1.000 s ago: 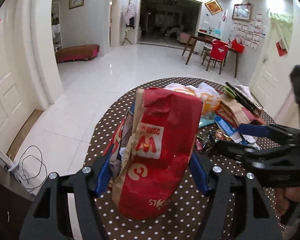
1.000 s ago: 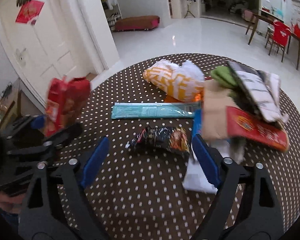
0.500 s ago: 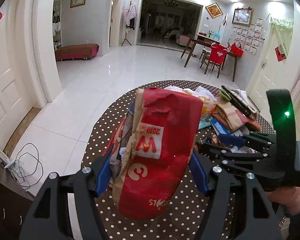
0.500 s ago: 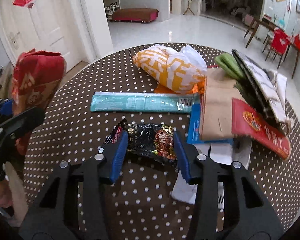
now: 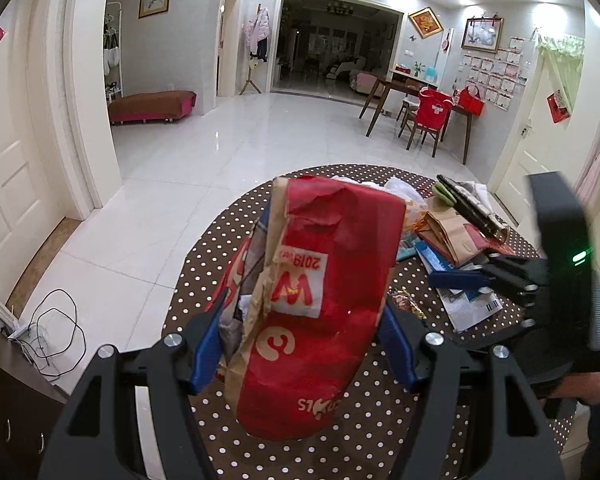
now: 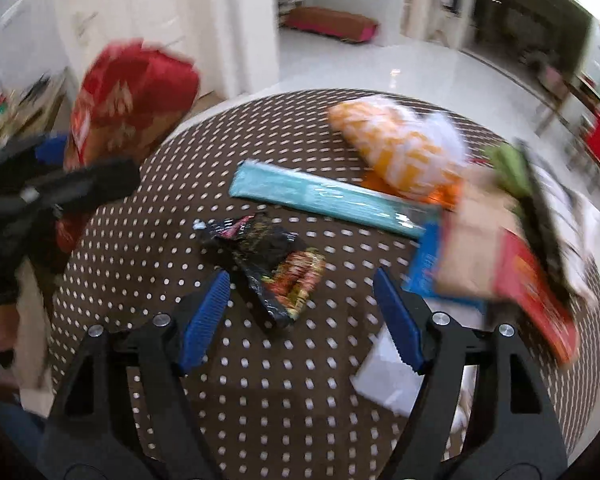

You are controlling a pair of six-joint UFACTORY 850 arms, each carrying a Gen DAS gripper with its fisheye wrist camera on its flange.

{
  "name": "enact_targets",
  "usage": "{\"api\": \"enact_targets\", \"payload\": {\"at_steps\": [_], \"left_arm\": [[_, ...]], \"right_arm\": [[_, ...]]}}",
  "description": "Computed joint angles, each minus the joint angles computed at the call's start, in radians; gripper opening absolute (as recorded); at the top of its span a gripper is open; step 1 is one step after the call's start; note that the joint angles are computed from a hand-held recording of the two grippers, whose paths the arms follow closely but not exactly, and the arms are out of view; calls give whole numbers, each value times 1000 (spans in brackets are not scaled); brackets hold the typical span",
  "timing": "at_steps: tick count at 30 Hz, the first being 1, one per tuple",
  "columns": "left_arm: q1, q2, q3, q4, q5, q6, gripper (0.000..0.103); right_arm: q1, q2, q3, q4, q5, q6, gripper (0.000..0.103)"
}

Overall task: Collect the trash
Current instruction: 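Grasp the red paper bag with the left tool while the right tool grasps the dark candy wrapper, then carry the candy wrapper to the blue wastebasket and open the right tool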

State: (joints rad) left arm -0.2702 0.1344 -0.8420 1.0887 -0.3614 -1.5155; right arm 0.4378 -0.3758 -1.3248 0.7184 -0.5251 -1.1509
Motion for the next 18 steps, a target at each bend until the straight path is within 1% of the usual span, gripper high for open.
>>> {"api": "enact_targets", "payload": {"at_steps": [1, 2, 4, 5, 6, 10, 15, 18], "left_arm": [[0, 1, 0, -2, -1, 1, 67], [1, 3, 0, -4, -4, 3, 67], [1, 7, 0, -8, -12, 8, 67], [0, 9, 0, -10, -15, 10, 67], [-2, 8, 0, -10, -17, 8, 67], [-5, 10, -2, -3, -10, 9, 67], [-32, 3, -36, -3, 3, 34, 67], [-54, -12, -71, 2, 19, 53, 67]], "right_arm": [[6, -21, -18, -27, -8, 17, 72], [11, -43, -37, -46, -23, 21, 62], [11, -43, -39, 3, -32, -33, 39], [7, -50, -54, 8, -57, -8, 34], [4, -48, -57, 11, -76, 6, 34], [-13, -13, -26, 65, -88, -12, 33], [-98, 80, 34, 251, -120, -87, 33], [-173, 141, 64, 344, -119, -106, 33]]}}
